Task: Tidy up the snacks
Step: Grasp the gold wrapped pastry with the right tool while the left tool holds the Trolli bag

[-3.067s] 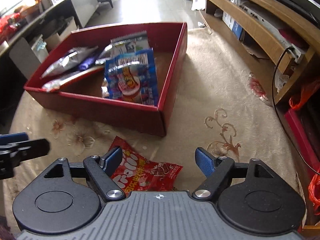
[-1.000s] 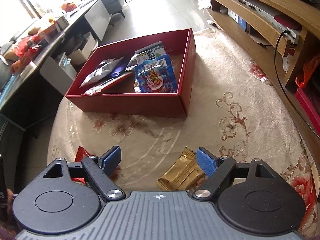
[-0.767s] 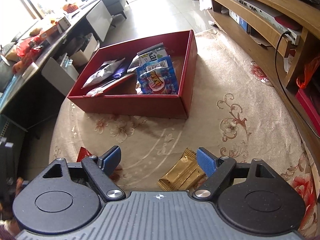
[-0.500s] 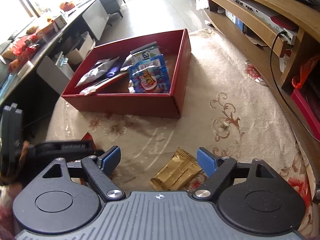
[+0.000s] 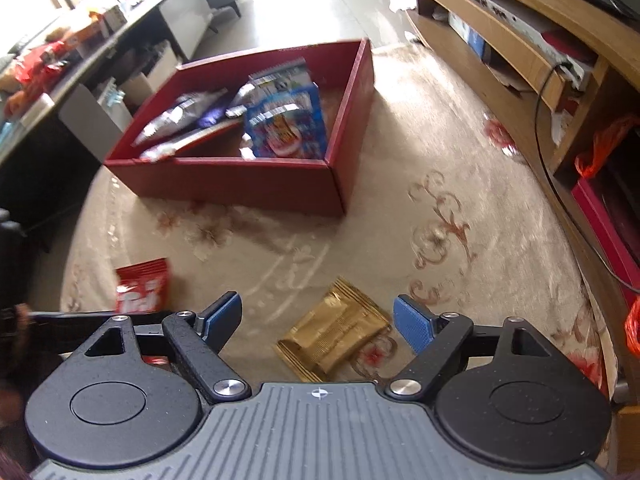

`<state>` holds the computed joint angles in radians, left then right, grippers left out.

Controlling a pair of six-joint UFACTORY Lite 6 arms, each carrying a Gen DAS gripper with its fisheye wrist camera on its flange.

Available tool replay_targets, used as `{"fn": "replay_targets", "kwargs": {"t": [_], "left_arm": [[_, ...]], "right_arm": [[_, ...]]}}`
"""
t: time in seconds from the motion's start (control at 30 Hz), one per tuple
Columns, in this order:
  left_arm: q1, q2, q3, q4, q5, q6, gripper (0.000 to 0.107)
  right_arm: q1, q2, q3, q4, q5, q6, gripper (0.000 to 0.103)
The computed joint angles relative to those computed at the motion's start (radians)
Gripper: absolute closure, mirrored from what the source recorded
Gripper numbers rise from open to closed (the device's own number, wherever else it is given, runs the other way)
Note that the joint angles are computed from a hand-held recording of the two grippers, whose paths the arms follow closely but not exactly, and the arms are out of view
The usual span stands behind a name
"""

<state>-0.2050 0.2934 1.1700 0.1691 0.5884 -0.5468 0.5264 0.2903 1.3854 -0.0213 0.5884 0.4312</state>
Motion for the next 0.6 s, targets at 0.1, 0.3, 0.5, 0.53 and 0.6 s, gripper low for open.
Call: {"fn": "replay_targets", "kwargs": {"t": [0.1, 0.3, 0.5, 0.53, 0.6], "left_arm": [[0.029, -0.045, -0.061, -0.022, -0.024, 0.077, 0.057], [0.041, -0.059, -0.101, -0.025, -0.099, 0.114, 0.057], [0.011, -0.057, -0.101, -0.009, -0.123, 0.138, 0.056], [0.012, -0.061, -0.104, -0.016, -0.126, 0.148, 0.056], [0.004, -0.075, -0.103, -0.034, -0.111, 0.173, 0.054]], "right_arm": [[-0.006, 0.023, -0.005, 0.022, 0.012, 0.005, 0.016], [0.012, 0.111, 0.014, 0.036, 0.013, 0.139, 0.016], [0.100, 0.200, 0.085, -0.231, 0.037, 0.458, 0.018], [0.124, 0.223, 0.112, -0.279, 0.068, 0.477, 0.020], [0.183, 0.276, 0.175, -0.396, 0.154, 0.483, 0.031]]}}
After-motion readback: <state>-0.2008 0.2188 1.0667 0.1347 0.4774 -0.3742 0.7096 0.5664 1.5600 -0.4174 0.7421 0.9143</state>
